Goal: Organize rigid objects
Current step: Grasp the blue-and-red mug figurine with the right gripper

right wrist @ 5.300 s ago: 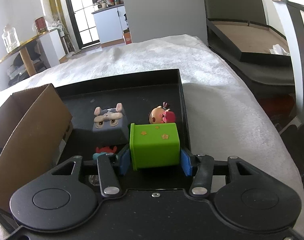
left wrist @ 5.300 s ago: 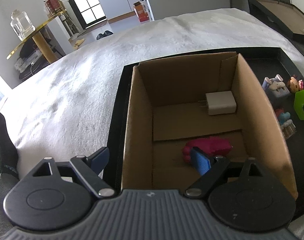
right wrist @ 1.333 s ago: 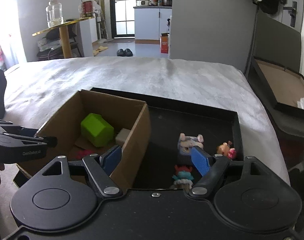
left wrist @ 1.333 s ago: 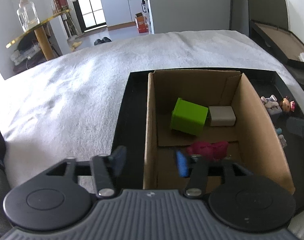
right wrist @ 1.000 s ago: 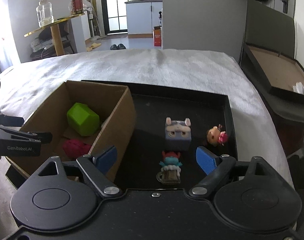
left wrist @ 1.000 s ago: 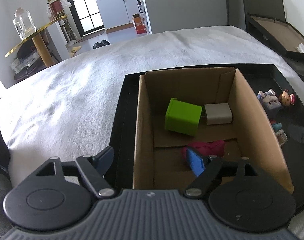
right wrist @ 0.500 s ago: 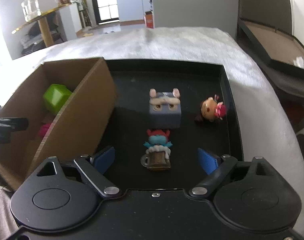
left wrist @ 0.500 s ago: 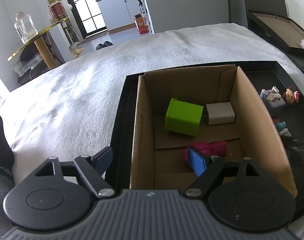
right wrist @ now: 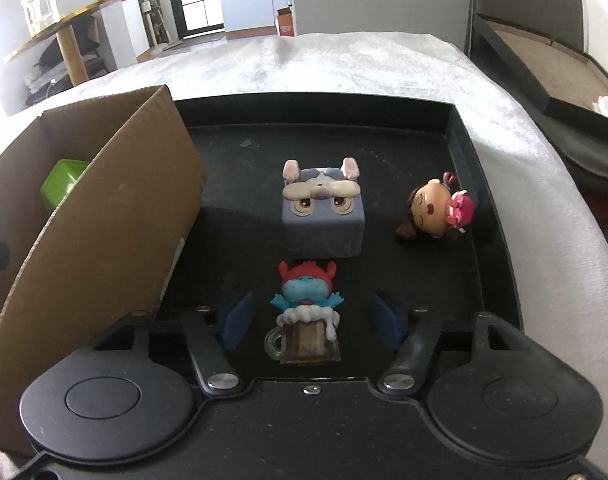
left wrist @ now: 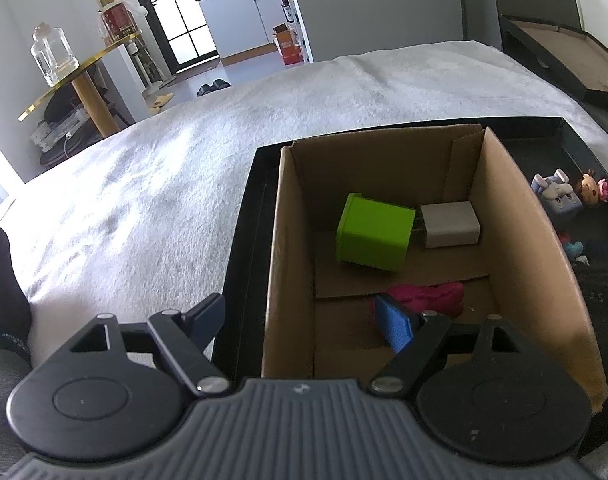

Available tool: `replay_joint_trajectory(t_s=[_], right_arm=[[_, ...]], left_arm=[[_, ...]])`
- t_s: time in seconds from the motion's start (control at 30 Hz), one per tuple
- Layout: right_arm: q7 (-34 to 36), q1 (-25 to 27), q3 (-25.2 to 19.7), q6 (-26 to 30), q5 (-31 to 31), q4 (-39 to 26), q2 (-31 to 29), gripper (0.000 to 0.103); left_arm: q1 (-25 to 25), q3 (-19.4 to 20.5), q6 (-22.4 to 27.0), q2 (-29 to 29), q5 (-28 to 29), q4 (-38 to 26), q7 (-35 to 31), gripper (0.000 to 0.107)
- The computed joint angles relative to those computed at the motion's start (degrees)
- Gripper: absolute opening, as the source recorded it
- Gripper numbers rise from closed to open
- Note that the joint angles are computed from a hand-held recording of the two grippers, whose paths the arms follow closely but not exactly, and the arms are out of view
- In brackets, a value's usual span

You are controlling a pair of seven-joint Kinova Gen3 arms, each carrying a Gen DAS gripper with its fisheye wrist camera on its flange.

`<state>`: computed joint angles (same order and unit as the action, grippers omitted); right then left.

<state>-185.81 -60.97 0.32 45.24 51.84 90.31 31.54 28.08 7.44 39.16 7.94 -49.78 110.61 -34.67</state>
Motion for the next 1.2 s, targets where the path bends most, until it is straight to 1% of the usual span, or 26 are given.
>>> replay_joint_trajectory(t_s=[0.1,0.13,0.17,0.2,0.33,0.47,0.83,1.03,1.2], right_arm=[[0.22,-0.73,0.16,2.11,-0.02,-1.24,0.81,0.056],[1.07,-0.62,0.01,2.77,-0.16,-1.91,1.10,0.049],[1.60,-0.70,-0.07,3.00,-0.02,-2.08,1.16,0.040],[2.18,-0.54,-0.25,3.05,-0.19,-2.21,1.07,0.039],[3.39,0.22,-0.81,2.30,-1.61,-2.12,0.21,0.038],[3.15,-0.69,-0.49,3.50,-0.94,-2.03,-0.62,0.038],[2.03,-2.36,-2.02,9.68,2.22,-3.28,-2.77,0.038],[3.20,-2.90,-3.26,12.36,3.40,-4.80,-3.19,0.038],[4.55,-3.42,-3.68,13.80,4.36,-6.64,-3.34,0.038]], left_arm=[[0.13,0.04,-0.27,-0.02,-0.28,0.09,0.38,0.081],[0.13,0.06,-0.42,-0.03,-0.30,0.13,0.36,0.081],[0.15,0.09,-0.48,-0.03,-0.30,0.13,0.30,0.081],[0.18,0.12,-0.57,-0.04,-0.29,0.15,0.22,0.081],[-0.06,0.20,-1.20,-0.67,0.21,0.78,-0.43,0.081],[-0.19,0.43,-1.51,-1.11,0.25,0.99,-0.41,0.081],[-1.90,0.66,-4.02,-2.21,2.13,2.24,-1.26,0.081],[-2.64,0.76,-4.71,-2.89,2.68,2.64,-1.72,0.081],[-2.78,0.90,-5.41,-3.53,1.04,3.60,0.14,0.081]])
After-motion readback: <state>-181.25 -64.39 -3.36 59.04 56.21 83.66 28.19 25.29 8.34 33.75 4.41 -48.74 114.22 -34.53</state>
